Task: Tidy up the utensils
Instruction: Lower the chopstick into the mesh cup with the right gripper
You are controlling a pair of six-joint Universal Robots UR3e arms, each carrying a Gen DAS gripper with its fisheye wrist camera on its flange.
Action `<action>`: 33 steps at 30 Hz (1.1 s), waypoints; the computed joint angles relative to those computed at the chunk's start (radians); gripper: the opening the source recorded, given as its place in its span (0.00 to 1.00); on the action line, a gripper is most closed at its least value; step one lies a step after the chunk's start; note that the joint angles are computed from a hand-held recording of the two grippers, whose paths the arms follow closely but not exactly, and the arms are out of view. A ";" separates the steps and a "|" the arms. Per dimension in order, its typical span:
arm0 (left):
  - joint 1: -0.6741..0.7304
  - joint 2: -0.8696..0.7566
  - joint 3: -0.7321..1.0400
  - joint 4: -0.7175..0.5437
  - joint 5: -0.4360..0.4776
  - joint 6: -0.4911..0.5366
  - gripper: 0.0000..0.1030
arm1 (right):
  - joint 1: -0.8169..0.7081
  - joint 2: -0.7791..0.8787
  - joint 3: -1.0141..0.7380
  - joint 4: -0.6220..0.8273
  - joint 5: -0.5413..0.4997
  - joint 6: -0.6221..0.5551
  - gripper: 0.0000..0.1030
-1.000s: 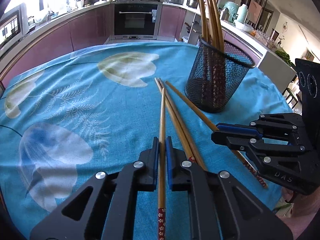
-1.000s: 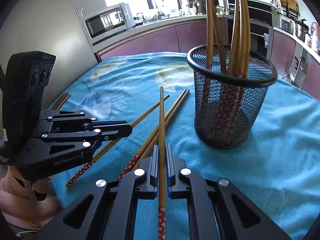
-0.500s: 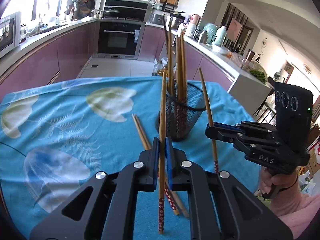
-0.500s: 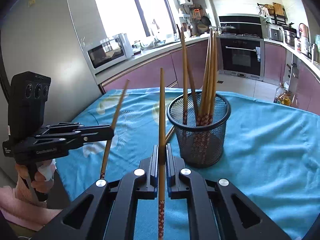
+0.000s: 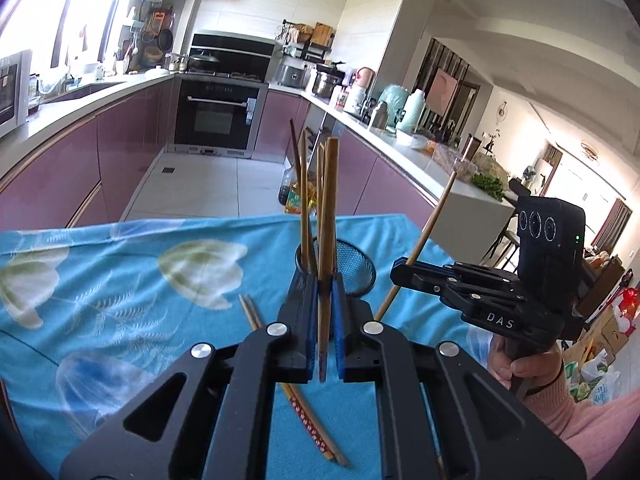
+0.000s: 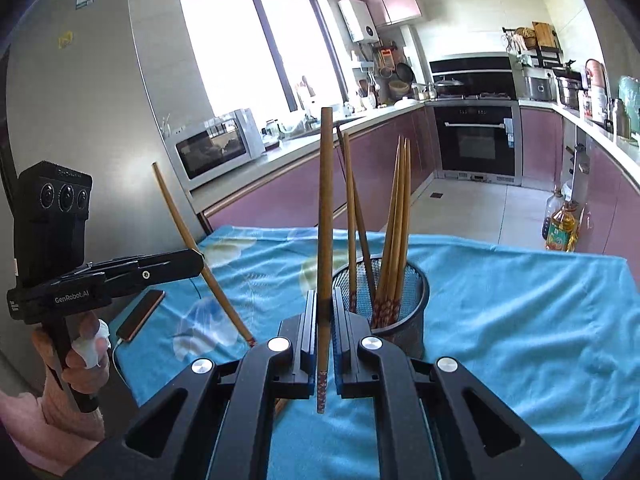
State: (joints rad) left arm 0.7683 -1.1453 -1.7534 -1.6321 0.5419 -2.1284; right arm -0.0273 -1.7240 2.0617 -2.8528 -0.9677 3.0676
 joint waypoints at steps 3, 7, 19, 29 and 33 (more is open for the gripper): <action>-0.027 -0.028 0.025 0.071 -0.018 -0.077 0.07 | -0.017 -0.012 -0.035 0.015 0.012 -0.004 0.06; -0.070 -0.072 0.060 0.191 -0.037 -0.193 0.07 | -0.040 -0.012 -0.098 0.032 0.031 0.005 0.06; -0.160 -0.186 0.199 0.418 -0.058 -0.429 0.07 | -0.043 0.066 -0.230 0.005 0.019 0.043 0.06; -0.313 -0.275 0.220 0.516 0.140 -0.477 0.07 | 0.018 0.178 -0.302 0.052 -0.066 0.029 0.06; -0.367 -0.315 0.219 0.534 0.209 -0.476 0.07 | 0.039 0.217 -0.329 0.121 -0.102 0.005 0.06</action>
